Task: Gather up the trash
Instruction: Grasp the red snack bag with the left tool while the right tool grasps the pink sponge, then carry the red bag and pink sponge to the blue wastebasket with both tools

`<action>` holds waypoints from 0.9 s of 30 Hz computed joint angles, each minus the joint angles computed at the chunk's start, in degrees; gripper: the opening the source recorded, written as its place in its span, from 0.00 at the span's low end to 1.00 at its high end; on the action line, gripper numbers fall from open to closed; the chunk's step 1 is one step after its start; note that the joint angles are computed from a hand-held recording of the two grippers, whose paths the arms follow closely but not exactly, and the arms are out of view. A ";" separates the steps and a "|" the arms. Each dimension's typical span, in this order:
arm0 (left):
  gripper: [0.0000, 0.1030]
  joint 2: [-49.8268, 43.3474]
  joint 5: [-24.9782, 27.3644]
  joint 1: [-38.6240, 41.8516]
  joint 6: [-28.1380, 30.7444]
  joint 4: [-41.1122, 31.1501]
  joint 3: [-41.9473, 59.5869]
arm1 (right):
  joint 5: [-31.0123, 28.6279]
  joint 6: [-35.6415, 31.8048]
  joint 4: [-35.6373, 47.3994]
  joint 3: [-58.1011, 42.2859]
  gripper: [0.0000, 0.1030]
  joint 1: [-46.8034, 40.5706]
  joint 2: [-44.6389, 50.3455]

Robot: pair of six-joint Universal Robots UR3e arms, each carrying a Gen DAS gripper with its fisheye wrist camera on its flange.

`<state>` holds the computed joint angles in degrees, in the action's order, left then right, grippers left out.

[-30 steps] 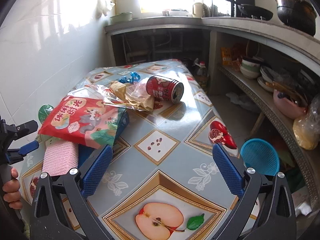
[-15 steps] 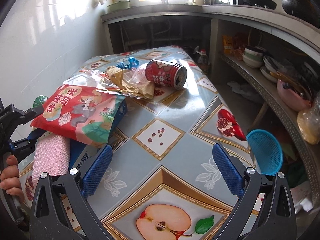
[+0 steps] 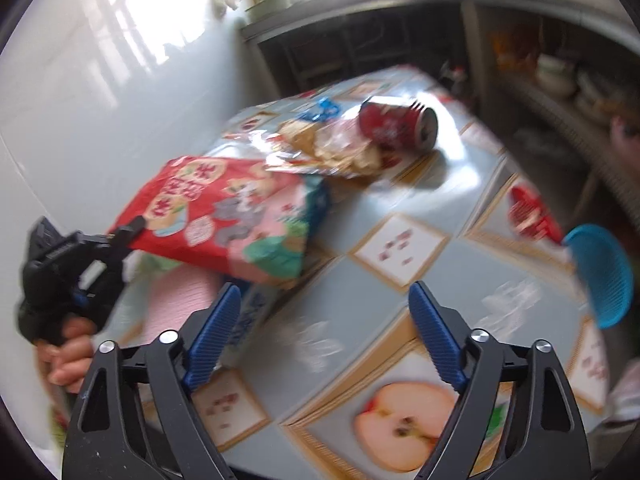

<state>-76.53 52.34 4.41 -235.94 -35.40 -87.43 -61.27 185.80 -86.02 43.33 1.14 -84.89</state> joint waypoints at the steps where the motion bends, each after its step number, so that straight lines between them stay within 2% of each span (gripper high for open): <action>1: 0.00 -0.17 -0.09 -0.07 -0.27 0.96 0.38 | 5.38 -0.12 1.72 1.60 0.72 -1.84 -0.40; 5: 0.00 -0.42 -0.83 0.27 -0.37 3.20 1.93 | 20.67 -0.53 6.18 8.58 0.71 -5.07 -0.72; 7: 0.00 -0.38 -0.93 0.41 -0.37 3.97 2.61 | 23.77 -0.43 7.13 9.36 0.71 -4.42 0.36; 12: 0.00 -1.44 -0.40 0.17 -0.88 6.12 5.10 | 22.57 0.42 8.41 5.34 0.70 -0.09 4.78; 15: 0.00 -1.08 -1.00 0.92 -0.95 7.28 5.22 | 23.24 1.43 8.54 4.26 0.59 1.65 6.77; 17: 0.00 0.07 -2.19 2.30 -0.83 7.74 4.26 | 25.01 1.89 7.91 5.66 0.45 2.20 6.72; 20: 0.00 1.89 -4.20 4.64 -0.55 8.22 2.79 | 26.77 2.94 6.26 8.42 0.31 2.89 5.52; 23: 0.00 2.09 -4.57 5.28 -0.79 8.40 3.41 | 26.93 4.07 5.37 9.62 0.29 3.33 4.81; 27: 0.00 2.54 -4.18 5.38 -0.84 8.53 4.20 | 29.78 4.02 4.20 16.57 0.26 2.14 0.47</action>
